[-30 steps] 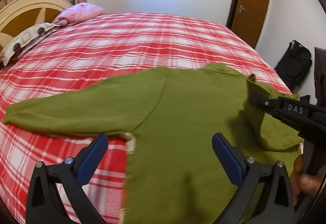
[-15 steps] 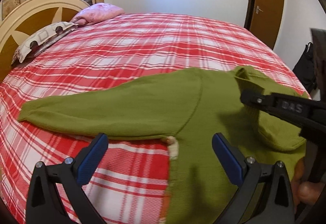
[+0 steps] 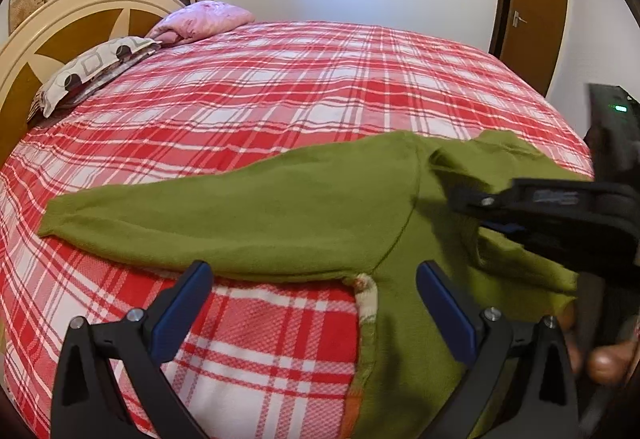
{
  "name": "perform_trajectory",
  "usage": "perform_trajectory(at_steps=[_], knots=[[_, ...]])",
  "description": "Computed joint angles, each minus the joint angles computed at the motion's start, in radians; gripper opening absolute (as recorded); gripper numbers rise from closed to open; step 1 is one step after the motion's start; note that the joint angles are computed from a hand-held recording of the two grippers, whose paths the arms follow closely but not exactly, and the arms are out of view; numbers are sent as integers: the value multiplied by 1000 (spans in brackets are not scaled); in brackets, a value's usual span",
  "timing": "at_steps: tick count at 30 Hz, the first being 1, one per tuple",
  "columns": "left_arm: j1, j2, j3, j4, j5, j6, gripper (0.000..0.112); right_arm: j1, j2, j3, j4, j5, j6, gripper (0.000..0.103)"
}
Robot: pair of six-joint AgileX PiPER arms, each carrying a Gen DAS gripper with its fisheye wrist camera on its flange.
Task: Fold small clothes
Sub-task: 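Lift the cuff with the right gripper and fold the sleeve across the sweater back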
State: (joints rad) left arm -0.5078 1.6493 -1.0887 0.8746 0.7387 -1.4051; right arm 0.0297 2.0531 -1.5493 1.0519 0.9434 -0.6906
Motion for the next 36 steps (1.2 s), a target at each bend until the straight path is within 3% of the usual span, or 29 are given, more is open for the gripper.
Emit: perform_trajectory(at_steps=[1, 3, 6, 8, 11, 13, 18, 23, 27, 30, 33, 35, 36], knots=[[-2, 8, -17, -6, 7, 14, 103, -36, -31, 41, 52, 19, -47, 66], [-10, 24, -56, -6, 24, 36, 103, -97, -86, 110, 114, 23, -102, 75], [-21, 46, -106, 0, 42, 49, 103, -176, -125, 148, 140, 54, -126, 75], [-28, 63, -137, -12, 54, 59, 103, -215, -183, 194, 92, -10, -135, 75], [-49, 87, -188, -18, 85, 91, 103, -333, -274, 306, 138, -96, -264, 74], [-70, 108, -226, 12, 114, 87, 103, -434, -294, 321, 113, -111, -264, 64], [-72, 244, -412, -41, 184, 160, 103, -605, -280, 273, -19, -41, -244, 46], [-64, 437, -627, -94, 307, 234, 103, -581, -296, 299, -97, -118, -277, 46], [-31, 505, -699, -174, 364, 270, 103, -520, -214, 174, -138, -123, -261, 46], [-20, 497, -669, -191, 338, 221, 103, -440, -78, -6, -234, -41, -203, 46], [-24, 495, -652, -171, 331, 187, 103, -394, 18, -110, -323, -22, -163, 46], [-20, 482, -619, -163, 298, 155, 103, -424, 79, -172, -308, 17, -160, 40], [-14, 476, -603, -166, 274, 145, 103, -447, 100, -201, -291, 41, -154, 23]])
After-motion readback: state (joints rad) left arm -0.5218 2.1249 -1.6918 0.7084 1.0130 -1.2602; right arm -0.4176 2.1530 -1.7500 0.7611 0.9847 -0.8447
